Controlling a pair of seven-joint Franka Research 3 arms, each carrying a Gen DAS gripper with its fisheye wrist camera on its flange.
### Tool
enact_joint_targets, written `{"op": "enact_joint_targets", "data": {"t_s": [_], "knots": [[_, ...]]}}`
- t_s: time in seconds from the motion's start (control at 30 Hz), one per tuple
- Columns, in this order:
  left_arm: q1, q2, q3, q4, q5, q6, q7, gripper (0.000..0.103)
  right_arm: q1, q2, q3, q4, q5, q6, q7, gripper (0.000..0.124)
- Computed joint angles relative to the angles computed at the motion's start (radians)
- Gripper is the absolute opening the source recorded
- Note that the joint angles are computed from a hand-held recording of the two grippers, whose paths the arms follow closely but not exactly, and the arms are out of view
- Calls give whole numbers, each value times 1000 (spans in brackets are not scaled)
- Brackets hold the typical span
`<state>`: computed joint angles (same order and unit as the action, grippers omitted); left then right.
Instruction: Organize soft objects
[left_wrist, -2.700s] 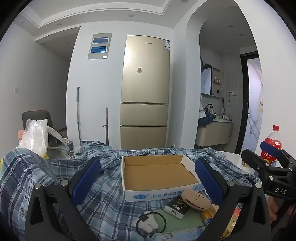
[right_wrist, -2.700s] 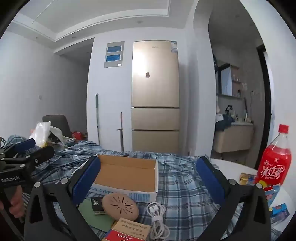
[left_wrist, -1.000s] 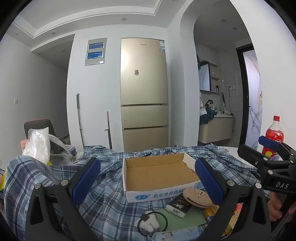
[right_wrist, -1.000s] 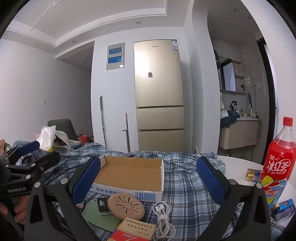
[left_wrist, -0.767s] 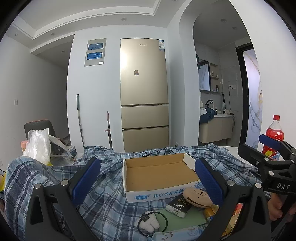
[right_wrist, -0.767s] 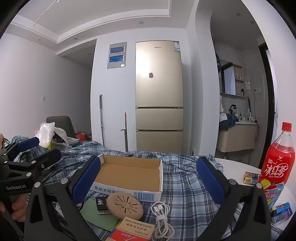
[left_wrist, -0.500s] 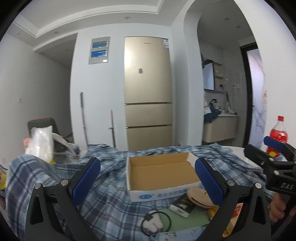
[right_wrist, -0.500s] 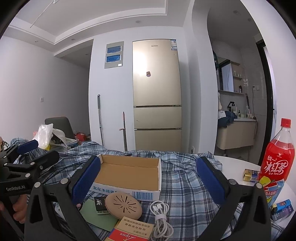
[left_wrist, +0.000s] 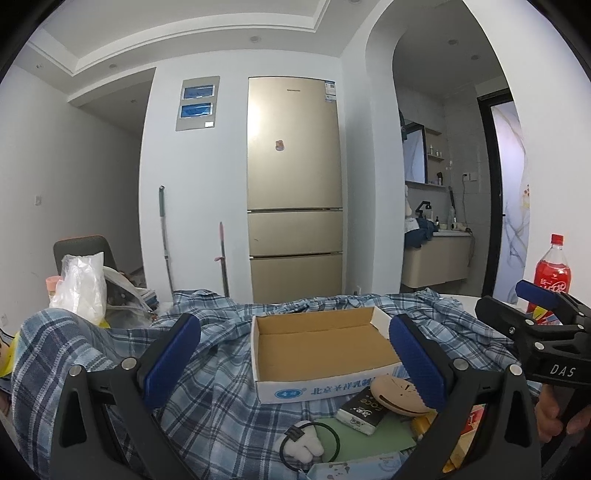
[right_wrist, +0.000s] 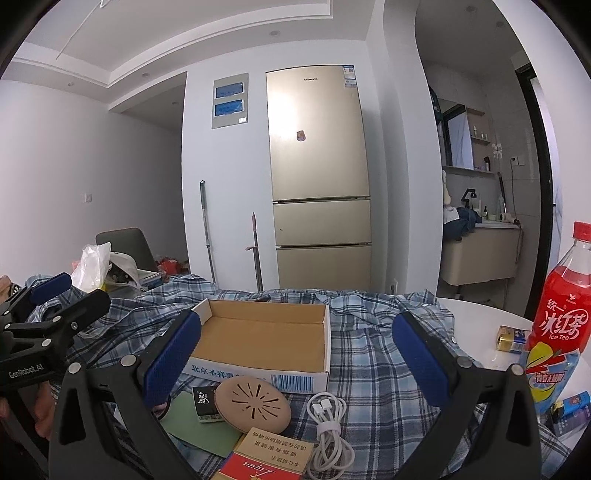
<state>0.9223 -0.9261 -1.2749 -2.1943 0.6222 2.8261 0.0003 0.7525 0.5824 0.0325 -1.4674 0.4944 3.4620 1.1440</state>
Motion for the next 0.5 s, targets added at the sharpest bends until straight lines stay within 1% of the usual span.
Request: {"op": "enact_joint_targets", "data": {"t_s": [0.07, 0.2, 0.23, 0.3, 0.37, 0.4, 0.43, 0.5], "knots": [[-4, -2, 6, -8, -1, 17, -7, 103, 17, 3, -17, 4, 11, 5, -5, 103], [-5, 16, 2, -2, -5, 7, 0, 103, 57, 8, -66, 15, 50, -11, -20, 103], [-4, 20, 1, 1, -5, 4, 2, 103, 59, 7, -68, 14, 53, -10, -21, 103], [-3, 26, -1, 5, -5, -1, 5, 103, 44, 7, -49, 13, 42, 0, -22, 103], [-3, 17, 8, -9, 0, 38, -11, 103, 36, 7, -36, 10, 35, 13, -26, 103], [-1, 8, 15, -19, 3, 70, -24, 103, 39, 8, -38, 11, 37, 15, -31, 103], [1, 5, 16, -20, 3, 76, -26, 103, 43, 9, -42, 12, 42, 15, -37, 103], [5, 11, 8, -10, 3, 60, -12, 103, 55, 12, -56, 17, 58, 12, -47, 103]]}}
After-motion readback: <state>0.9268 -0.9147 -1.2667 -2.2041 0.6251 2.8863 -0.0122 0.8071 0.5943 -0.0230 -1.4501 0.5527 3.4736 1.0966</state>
